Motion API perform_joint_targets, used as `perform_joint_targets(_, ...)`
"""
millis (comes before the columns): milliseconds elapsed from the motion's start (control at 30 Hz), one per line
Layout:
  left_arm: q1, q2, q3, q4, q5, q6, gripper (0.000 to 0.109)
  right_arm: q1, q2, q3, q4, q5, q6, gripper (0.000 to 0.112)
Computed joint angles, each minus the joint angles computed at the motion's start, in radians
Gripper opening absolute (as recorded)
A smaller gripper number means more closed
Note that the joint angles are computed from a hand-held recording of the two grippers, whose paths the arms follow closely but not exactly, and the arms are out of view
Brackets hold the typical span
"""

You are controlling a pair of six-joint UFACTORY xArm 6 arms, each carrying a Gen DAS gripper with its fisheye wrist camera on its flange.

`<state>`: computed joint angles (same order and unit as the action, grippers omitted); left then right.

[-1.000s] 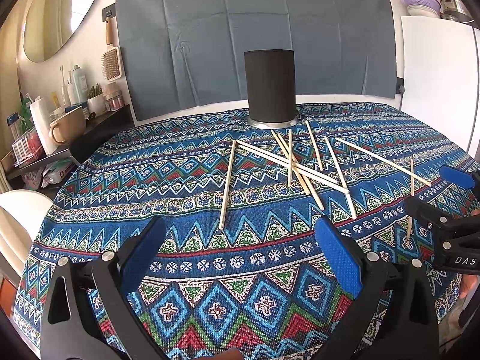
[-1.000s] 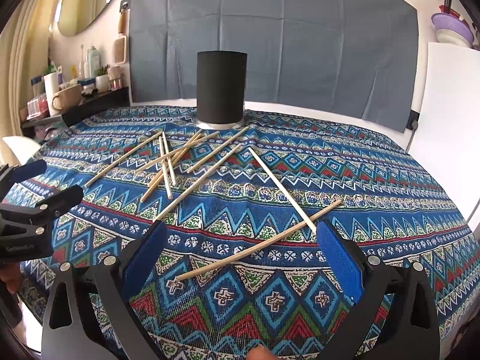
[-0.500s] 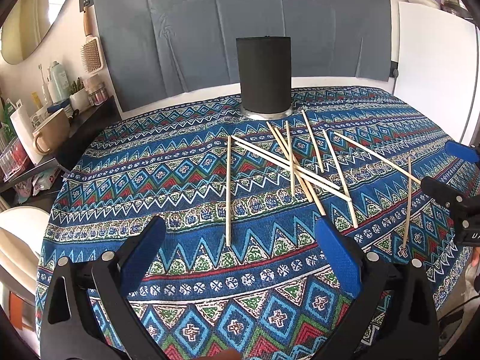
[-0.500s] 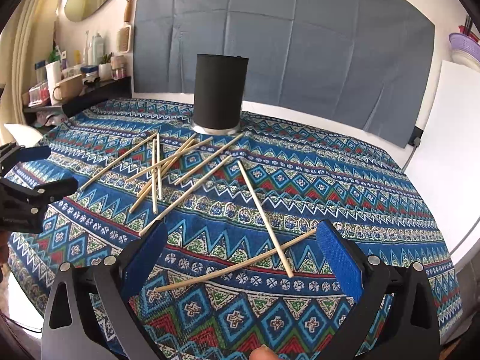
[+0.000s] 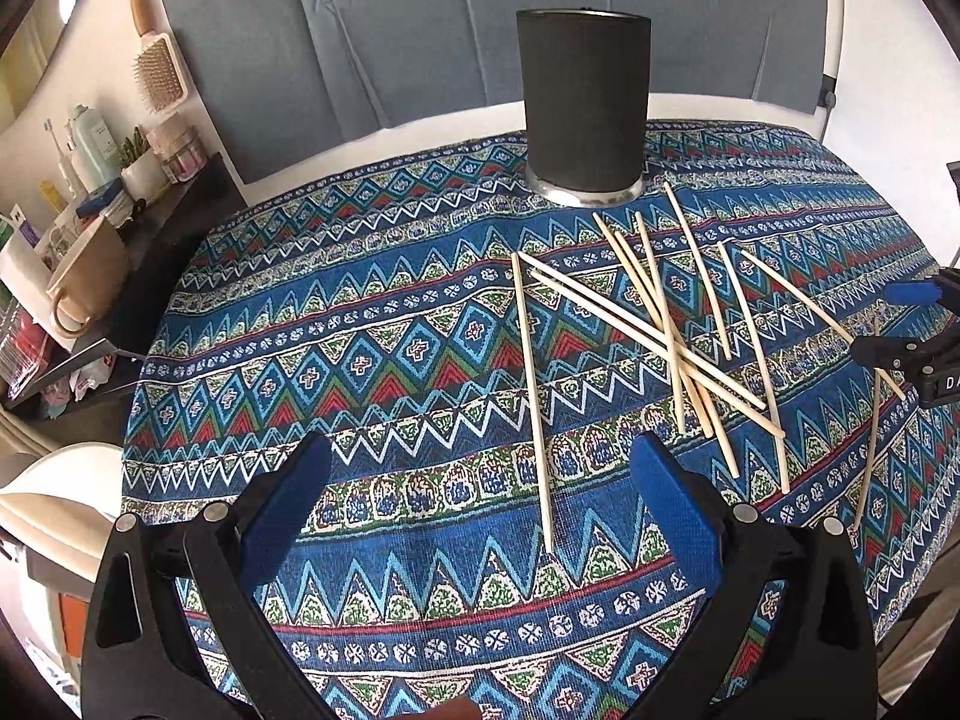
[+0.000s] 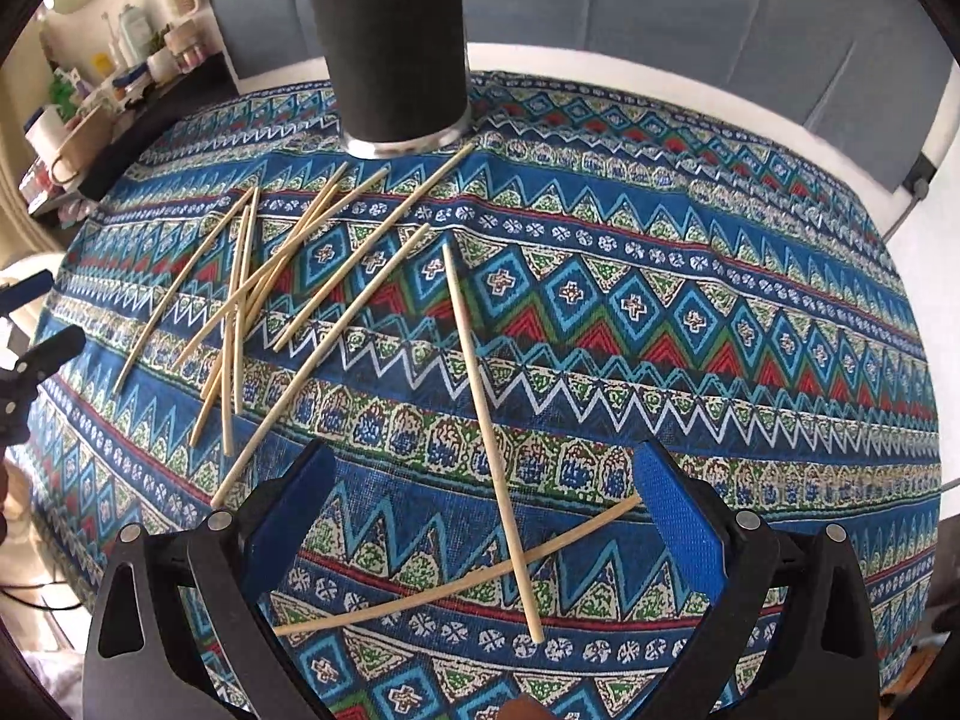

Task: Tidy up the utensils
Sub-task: 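Lower both tools toward the wooden sticks and close on one stick each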

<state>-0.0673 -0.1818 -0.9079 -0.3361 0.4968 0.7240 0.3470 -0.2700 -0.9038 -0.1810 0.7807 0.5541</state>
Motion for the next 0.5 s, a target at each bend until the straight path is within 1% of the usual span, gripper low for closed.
perform_joint_targets(67, 0.003, 0.059, -0.069, 0.041, 0.071, -0.047, 0.097, -0.028, 0.038, -0.032, 0.086, 0.016, -0.059, 0.095)
perform_joint_targets(100, 0.003, 0.09, -0.106, 0.059, 0.107, -0.07, 0.097, -0.038, 0.06, -0.052, 0.107, 0.033, -0.081, 0.095)
perform_joint_targets(200, -0.005, 0.167, -0.189, 0.115, 0.173, -0.129, 0.097, -0.054, 0.124, -0.114, 0.114, 0.085, -0.11, 0.095)
perform_joint_targets(300, -0.02, 0.225, -0.25, 0.163, 0.205, -0.176, 0.097, -0.062, 0.168, -0.155, 0.117, 0.119, -0.125, 0.095)
perform_joint_targets(367, -0.023, 0.267, -0.305, 0.167, 0.252, -0.191, 0.097, -0.066, 0.191, -0.175, 0.115, 0.126, -0.136, 0.095)
perform_joint_targets(467, -0.023, 0.331, -0.384, 0.174, 0.32, -0.232, 0.097, -0.074, 0.226, -0.203, 0.157, 0.139, -0.192, 0.096)
perform_joint_targets(500, -0.023, 0.349, -0.403, 0.178, 0.337, -0.238, 0.097, -0.069, 0.229, -0.206, 0.129, 0.14, -0.176, 0.095)
